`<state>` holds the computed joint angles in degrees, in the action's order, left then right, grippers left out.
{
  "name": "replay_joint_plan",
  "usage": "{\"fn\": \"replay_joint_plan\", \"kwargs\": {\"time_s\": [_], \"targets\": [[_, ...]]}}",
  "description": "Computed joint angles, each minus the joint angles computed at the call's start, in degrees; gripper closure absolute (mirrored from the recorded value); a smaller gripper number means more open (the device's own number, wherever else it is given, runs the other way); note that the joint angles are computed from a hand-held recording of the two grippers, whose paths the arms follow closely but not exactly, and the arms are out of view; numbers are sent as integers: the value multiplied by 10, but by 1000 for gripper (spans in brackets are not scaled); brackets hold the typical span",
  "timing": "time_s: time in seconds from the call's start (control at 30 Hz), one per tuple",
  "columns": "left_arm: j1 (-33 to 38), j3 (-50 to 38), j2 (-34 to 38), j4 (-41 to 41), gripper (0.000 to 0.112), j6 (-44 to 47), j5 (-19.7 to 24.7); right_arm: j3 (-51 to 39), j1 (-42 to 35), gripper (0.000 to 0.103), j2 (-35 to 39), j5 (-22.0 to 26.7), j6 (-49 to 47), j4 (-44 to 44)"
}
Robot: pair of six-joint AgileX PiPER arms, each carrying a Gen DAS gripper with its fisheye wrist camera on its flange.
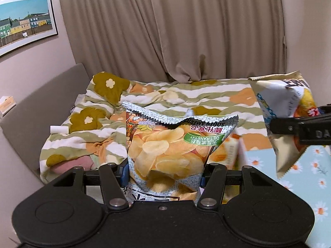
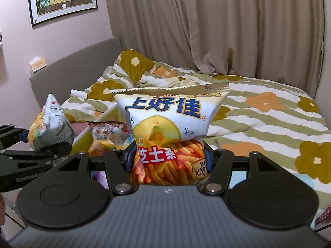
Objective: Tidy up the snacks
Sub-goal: 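Lift both held bags and carry them over the cardboard box, then lower both bags into the cardboard box and open both tools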
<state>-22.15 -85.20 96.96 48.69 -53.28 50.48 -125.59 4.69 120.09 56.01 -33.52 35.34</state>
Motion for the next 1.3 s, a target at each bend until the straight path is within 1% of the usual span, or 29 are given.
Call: {"fn": "replay_joint_plan", "kwargs": {"time_s": [0.1,0.23,0.33,0.37,0.4,0.43,0.47,0.57,0.67,0.8,0.9,1.03,1.17,1.3], "targets": [[46,-5,7,-34,50,61,-35,-23,34,28,13,-8,55,-35],[107,-41,40,-130,50,181,-85,-35,75,28,22,-24,130,-91],[136,-67,64,-206,48,270,-100,-24,94,28,21,-36,184,-129],[145,-72,70,-236,45,300,-107,-18,99,28,19,-39,201,-141],[153,-76,75,-261,32,326,-112,-15,103,28,20,-41,217,-151],[158,-76,78,-281,16,350,-117,-13,107,28,20,-41,231,-161],[159,-68,76,-287,12,357,-127,-14,110,28,22,-39,243,-171],[164,-38,61,-290,11,362,-148,-28,114,28,33,-25,269,-194],[173,-6,39,-300,11,360,-164,-39,114,28,41,-17,276,-196],[178,30,4,-282,11,319,-163,-62,111,28,53,-5,260,-180],[186,42,-13,-289,10,317,-161,-58,108,28,49,-6,250,-167],[183,50,-22,-271,10,301,-156,-60,108,28,50,1,244,-157],[182,74,-48,-271,10,297,-173,-57,109,28,46,4,236,-153],[183,84,-60,-261,10,287,-174,-55,110,28,43,6,233,-151]]}}
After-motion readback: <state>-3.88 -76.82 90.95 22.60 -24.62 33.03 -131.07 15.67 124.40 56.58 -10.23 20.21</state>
